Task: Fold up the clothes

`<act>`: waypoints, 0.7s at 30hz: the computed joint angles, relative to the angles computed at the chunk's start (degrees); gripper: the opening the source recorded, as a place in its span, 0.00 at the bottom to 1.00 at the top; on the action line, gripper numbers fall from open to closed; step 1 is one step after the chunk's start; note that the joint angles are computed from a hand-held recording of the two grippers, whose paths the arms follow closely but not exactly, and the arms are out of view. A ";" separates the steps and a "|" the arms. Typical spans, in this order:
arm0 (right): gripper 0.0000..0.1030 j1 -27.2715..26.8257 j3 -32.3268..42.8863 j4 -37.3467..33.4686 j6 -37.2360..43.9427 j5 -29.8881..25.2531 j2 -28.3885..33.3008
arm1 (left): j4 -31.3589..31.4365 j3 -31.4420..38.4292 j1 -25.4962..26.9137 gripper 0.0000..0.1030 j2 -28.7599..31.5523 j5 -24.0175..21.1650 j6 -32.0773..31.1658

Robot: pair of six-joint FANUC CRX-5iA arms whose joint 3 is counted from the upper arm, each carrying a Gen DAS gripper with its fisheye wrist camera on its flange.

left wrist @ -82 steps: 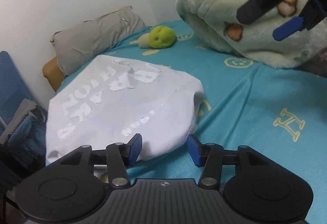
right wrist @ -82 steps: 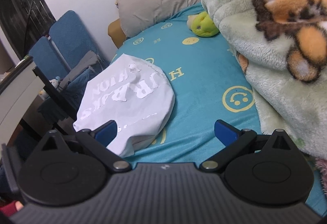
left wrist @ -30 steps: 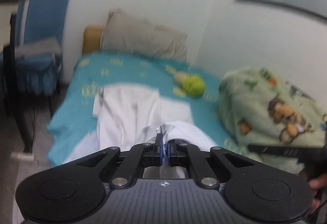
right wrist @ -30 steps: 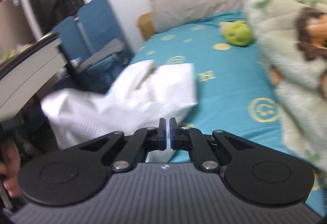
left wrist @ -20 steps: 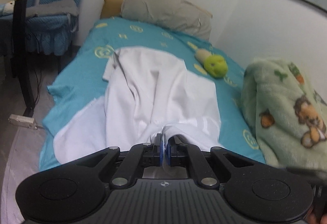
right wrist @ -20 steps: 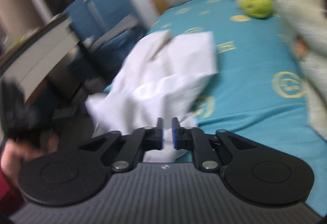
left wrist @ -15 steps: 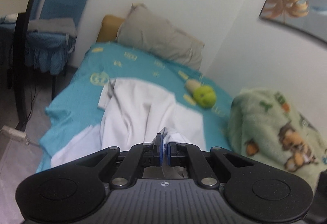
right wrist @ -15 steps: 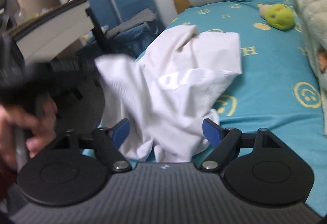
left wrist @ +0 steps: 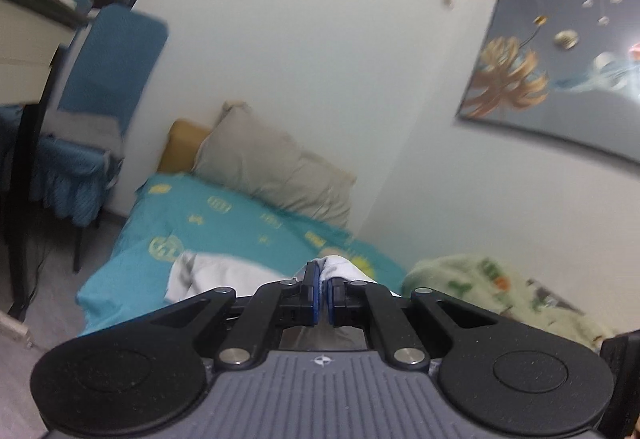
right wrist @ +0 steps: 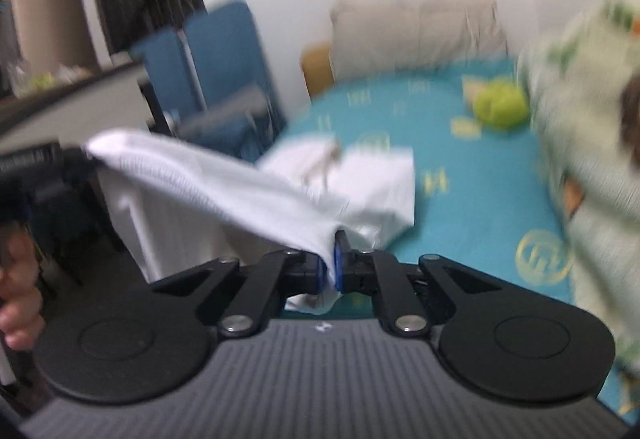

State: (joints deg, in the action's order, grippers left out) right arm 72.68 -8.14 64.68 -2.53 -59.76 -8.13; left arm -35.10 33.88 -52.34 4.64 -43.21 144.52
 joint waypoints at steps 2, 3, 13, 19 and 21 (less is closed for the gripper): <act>0.08 1.92 -1.76 4.92 -0.63 -0.45 -2.80 | -3.52 -2.66 -1.70 0.04 -2.99 4.80 1.25; 0.08 2.89 -2.47 7.31 -0.77 -0.71 -4.09 | -2.64 -4.31 -1.49 0.04 -4.46 8.40 0.03; 0.09 1.80 0.58 4.84 8.07 5.19 -9.23 | 18.43 -8.06 4.13 0.04 -5.48 17.71 -17.59; 0.10 -9.17 9.05 -25.11 16.91 3.88 -1.03 | 25.98 7.44 8.70 0.04 8.77 -10.20 -24.33; 0.10 -10.95 10.92 -31.29 19.27 1.04 1.56 | 28.54 10.94 10.49 0.04 12.93 -16.44 -26.91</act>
State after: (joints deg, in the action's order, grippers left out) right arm 61.73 2.78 33.40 16.74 -58.72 -6.57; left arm -6.56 44.82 -41.85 17.58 -59.64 117.61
